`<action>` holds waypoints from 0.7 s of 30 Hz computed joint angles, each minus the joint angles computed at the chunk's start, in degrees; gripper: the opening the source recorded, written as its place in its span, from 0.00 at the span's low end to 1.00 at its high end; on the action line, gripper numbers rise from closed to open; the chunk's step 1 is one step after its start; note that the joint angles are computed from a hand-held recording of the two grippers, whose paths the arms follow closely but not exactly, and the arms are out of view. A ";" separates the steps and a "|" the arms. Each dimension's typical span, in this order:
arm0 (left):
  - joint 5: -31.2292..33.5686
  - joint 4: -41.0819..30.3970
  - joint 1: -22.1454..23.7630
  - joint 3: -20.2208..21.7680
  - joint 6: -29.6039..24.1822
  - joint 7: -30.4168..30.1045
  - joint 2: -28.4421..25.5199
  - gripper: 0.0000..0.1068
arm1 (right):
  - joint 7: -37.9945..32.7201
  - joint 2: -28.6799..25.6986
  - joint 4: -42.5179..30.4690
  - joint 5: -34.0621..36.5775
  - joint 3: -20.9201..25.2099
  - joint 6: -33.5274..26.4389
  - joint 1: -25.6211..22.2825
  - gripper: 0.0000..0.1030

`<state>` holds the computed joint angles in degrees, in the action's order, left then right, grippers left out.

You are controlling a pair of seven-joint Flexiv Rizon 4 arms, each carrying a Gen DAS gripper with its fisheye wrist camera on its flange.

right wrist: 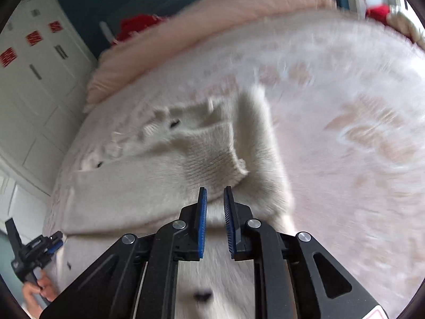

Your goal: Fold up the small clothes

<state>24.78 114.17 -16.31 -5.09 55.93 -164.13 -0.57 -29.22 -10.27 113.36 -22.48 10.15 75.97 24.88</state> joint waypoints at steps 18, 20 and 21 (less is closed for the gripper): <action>-9.95 20.06 -2.41 -9.95 -13.53 0.48 26.69 0.78 | 1.68 32.66 26.31 17.72 11.48 -17.29 5.04 0.61; -11.32 21.16 -2.76 -10.13 -13.23 0.67 26.53 0.78 | 1.93 32.98 26.73 19.27 11.49 -17.19 5.75 0.61; -12.00 21.80 -3.01 -10.14 -12.56 0.61 26.37 0.78 | 1.31 32.82 26.78 19.65 11.21 -16.57 6.04 0.61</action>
